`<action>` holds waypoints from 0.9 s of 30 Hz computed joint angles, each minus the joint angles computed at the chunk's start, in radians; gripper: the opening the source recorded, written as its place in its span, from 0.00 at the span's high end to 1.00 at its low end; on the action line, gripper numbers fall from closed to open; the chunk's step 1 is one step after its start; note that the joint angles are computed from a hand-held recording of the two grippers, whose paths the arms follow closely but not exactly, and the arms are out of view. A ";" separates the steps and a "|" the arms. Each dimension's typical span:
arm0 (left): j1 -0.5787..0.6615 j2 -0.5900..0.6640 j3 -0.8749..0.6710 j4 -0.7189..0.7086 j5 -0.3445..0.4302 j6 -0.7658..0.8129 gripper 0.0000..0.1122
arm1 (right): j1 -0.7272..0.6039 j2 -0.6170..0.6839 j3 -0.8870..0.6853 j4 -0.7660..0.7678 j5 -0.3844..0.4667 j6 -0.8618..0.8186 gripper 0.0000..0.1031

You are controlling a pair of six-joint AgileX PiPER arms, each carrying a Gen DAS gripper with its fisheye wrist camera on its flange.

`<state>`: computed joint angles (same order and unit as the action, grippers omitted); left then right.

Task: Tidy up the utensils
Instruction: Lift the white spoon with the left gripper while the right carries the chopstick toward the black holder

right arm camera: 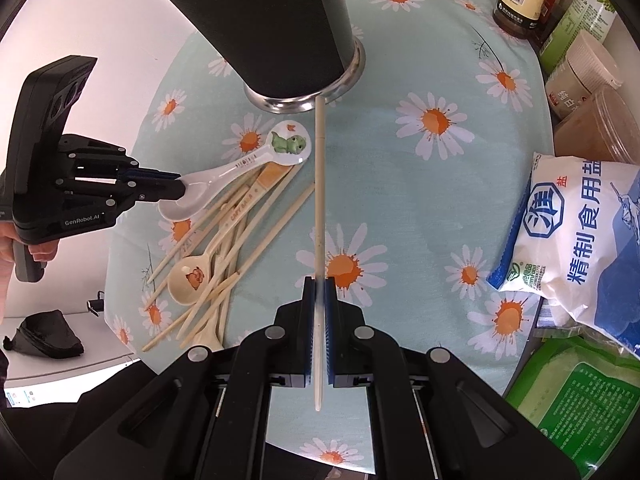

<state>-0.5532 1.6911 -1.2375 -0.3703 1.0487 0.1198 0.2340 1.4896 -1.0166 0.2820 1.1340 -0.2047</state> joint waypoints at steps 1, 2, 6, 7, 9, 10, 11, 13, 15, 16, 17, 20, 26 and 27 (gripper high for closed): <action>-0.003 -0.013 0.008 0.004 -0.007 -0.007 0.97 | -0.004 -0.006 0.004 0.009 -0.002 -0.003 0.95; -0.008 -0.026 0.015 0.011 -0.015 -0.016 0.97 | -0.008 -0.013 0.009 0.020 -0.003 -0.008 0.95; -0.017 -0.090 0.061 0.006 -0.049 -0.027 0.97 | -0.025 -0.040 0.022 0.052 -0.006 -0.024 0.95; -0.020 -0.113 0.078 0.007 -0.063 -0.030 0.97 | -0.030 -0.046 0.024 0.064 -0.006 -0.030 0.95; -0.017 -0.153 0.106 -0.003 -0.073 -0.032 0.97 | -0.046 -0.055 0.025 0.089 -0.003 -0.047 0.95; -0.010 -0.167 0.115 -0.007 -0.074 -0.033 0.97 | -0.052 -0.059 0.024 0.099 -0.002 -0.053 0.94; -0.007 -0.184 0.124 -0.011 -0.076 -0.042 0.97 | -0.057 -0.062 0.023 0.109 -0.002 -0.058 0.94; -0.005 -0.219 0.139 -0.014 -0.082 -0.055 0.97 | -0.068 -0.070 0.017 0.134 0.003 -0.075 0.94; 0.000 -0.245 0.145 -0.023 -0.084 -0.069 0.97 | -0.078 -0.081 0.008 0.156 0.006 -0.092 0.94; 0.001 -0.267 0.149 -0.024 -0.083 -0.079 0.97 | -0.083 -0.088 0.001 0.170 0.009 -0.102 0.94; -0.002 -0.284 0.149 -0.019 -0.085 -0.089 0.97 | -0.088 -0.092 -0.004 0.181 0.011 -0.110 0.94; -0.006 -0.324 0.140 -0.018 -0.089 -0.109 0.97 | -0.098 -0.112 -0.026 0.217 0.016 -0.134 0.94; 0.017 -0.381 0.095 -0.046 -0.095 -0.146 0.97 | -0.118 -0.136 -0.076 0.299 0.007 -0.165 0.94; 0.017 -0.389 0.087 -0.047 -0.099 -0.156 0.97 | -0.122 -0.138 -0.087 0.314 0.001 -0.173 0.94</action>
